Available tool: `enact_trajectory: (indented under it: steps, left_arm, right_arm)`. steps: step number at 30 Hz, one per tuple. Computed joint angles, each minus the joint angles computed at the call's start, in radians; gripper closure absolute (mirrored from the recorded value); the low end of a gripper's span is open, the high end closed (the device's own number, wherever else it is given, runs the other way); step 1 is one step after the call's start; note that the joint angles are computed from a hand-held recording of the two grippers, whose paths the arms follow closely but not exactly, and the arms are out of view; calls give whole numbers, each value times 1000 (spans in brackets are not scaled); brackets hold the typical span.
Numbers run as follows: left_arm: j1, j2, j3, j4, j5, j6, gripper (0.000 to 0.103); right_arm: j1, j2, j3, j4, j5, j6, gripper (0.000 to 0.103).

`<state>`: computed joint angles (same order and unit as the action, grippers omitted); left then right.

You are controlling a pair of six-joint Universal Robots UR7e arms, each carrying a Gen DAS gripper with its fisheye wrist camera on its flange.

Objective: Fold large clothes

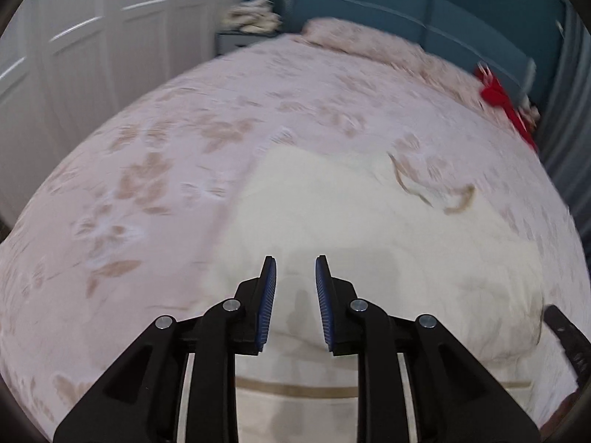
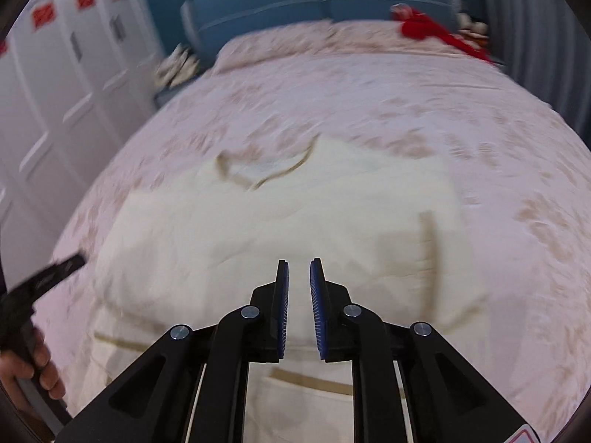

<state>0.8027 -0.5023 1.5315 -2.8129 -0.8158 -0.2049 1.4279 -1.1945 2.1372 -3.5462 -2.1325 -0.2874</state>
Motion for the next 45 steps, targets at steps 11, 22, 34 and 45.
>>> enact_trajectory:
  steps: [11, 22, 34, 45]
  left_arm:
    - [38, 104, -11, 8, 49, 46, 81]
    - [33, 144, 26, -176, 87, 141, 81]
    - [32, -27, 99, -175, -7, 133, 62]
    - [128, 285, -638, 292, -96, 48, 59]
  right_arm:
    - [-100, 110, 5, -33, 29, -28, 103]
    - [-142, 143, 38, -166, 105, -70, 103]
    - [-104, -23, 136, -130, 52, 17, 83]
    - [-12, 182, -424, 301, 195, 1, 61]
